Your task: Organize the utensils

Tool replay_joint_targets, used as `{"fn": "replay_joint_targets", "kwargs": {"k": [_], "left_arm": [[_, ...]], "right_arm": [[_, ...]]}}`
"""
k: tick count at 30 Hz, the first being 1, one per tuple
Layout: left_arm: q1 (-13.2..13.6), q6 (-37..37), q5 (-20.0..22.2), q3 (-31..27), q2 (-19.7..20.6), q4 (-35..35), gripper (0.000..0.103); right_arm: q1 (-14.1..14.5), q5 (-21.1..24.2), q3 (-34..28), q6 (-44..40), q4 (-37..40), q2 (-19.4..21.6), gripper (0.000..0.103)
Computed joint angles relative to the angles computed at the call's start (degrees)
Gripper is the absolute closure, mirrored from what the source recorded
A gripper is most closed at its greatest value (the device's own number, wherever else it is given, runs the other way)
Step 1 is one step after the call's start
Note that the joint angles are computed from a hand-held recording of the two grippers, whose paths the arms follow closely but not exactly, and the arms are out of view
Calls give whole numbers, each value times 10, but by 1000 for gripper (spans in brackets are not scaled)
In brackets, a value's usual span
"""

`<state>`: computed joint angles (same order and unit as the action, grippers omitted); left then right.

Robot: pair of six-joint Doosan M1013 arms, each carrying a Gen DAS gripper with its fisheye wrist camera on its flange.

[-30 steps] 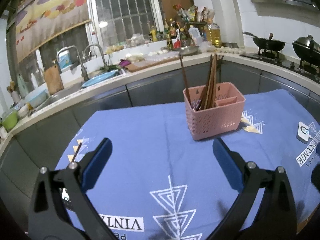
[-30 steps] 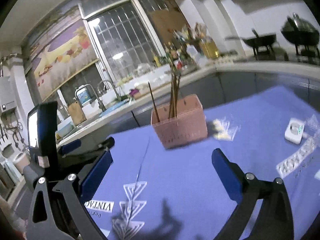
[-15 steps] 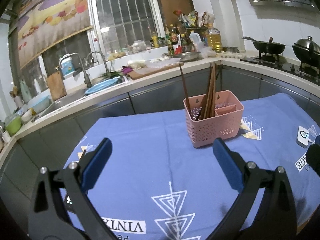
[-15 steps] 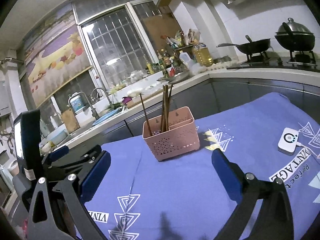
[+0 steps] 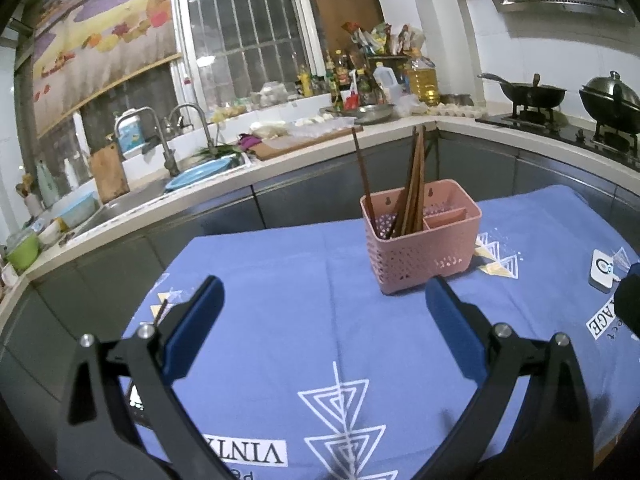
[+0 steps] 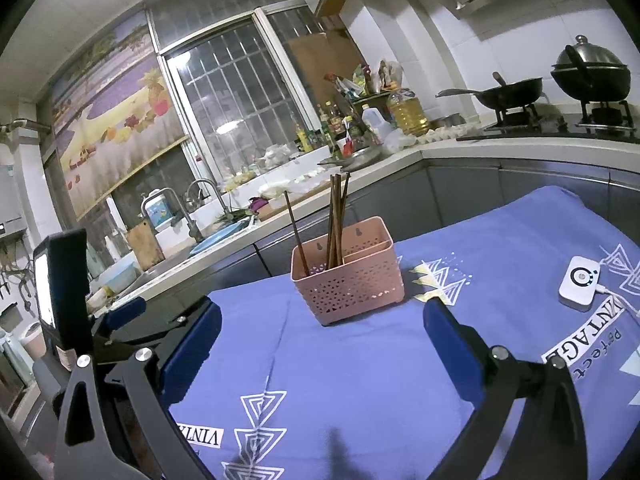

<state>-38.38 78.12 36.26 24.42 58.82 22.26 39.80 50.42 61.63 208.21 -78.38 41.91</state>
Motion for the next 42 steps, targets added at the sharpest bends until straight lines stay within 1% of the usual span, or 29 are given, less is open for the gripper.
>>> {"fn": "replay_joint_targets", "kwargs": {"k": [7, 16, 26, 42], "left_arm": [[0, 36, 26, -13, 8, -32, 6], [0, 50, 48, -26, 15, -51, 6], [0, 44, 71, -49, 28, -41, 6], [0, 41, 88, -55, 36, -29, 6]], "right_arm": [[1, -3, 2, 2, 6, -1, 4], [0, -13, 2, 13, 28, 1, 4], [1, -16, -4, 3, 39, 3, 5], [-3, -29, -4, -4, 58, 4, 10]]}}
